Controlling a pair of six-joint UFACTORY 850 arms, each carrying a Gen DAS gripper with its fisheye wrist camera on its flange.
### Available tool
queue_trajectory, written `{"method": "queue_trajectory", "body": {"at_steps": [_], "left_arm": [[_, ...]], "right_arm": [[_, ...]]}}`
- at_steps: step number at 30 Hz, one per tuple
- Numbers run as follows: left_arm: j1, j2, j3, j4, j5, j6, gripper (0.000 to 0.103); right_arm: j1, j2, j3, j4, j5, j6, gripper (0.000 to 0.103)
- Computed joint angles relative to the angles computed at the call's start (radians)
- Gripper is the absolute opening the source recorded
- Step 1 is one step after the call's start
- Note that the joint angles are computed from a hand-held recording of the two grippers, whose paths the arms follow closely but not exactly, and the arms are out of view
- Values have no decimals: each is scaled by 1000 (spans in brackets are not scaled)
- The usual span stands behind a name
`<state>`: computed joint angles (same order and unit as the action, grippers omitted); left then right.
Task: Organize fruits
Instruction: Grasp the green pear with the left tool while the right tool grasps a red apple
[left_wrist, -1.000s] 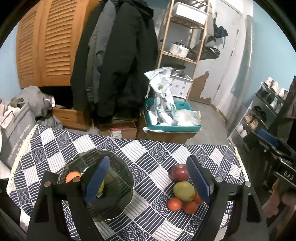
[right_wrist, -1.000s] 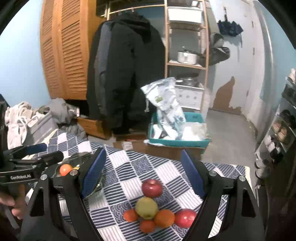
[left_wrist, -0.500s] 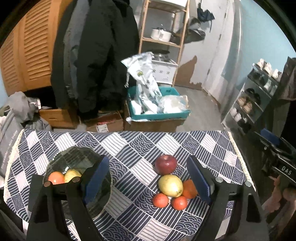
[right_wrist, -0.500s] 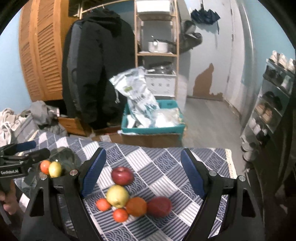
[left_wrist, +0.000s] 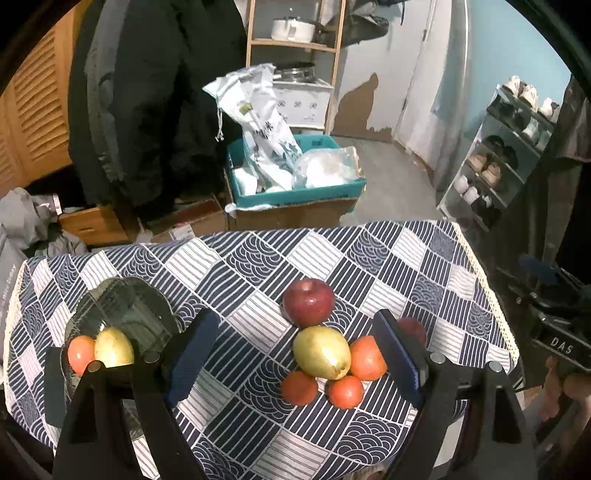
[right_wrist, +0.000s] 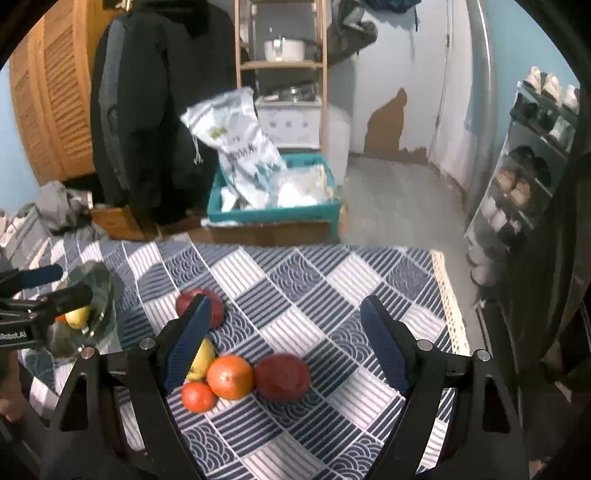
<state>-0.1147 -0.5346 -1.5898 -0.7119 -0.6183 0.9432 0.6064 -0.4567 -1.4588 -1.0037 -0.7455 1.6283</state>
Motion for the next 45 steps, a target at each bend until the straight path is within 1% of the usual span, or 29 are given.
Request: {"method": "queue_trajectory", "body": {"at_steps": [9,13,17,21,24,31,33,35,38,42,45], "left_arm": [[-25,-66,-47,114,-30,-128,87],[-34,-98,-68,161,-45,-176,87],[-45,-128,-86,212,-45,-219,87],[-53,-164,-113,252,-54,-270,87],[-58,-197,-145,254,-86,-294,87],[-71,-236,-172,285,-115,-330,87],[-74,-251,-183,289,-130,-343,87],[-75,-261,-191,294,-138,-350,87],[-79,-281,-206,301,-152,-366,87],[-81,-305,-225,307,-173,-382,87],[-79,-320,-238,285,-195,-379,87]], "right_arm": [[-37,-62,-19,177,39,-143,83],[-61,-91,-25,274,81,-209,83],[-80,-119,-32,369,101,-274,83],[-91,-156,-56,429,85,-329,83],[-101,-182,-71,474,90,-373,83],[-120,-220,-77,573,126,-439,83],[-128,-220,-64,600,145,-439,83],[-139,-213,-43,638,191,-441,83],[-149,-210,-29,681,229,-448,83],[-154,-223,-28,740,254,-475,83],[-158,-219,-14,752,284,-461,83]]}}
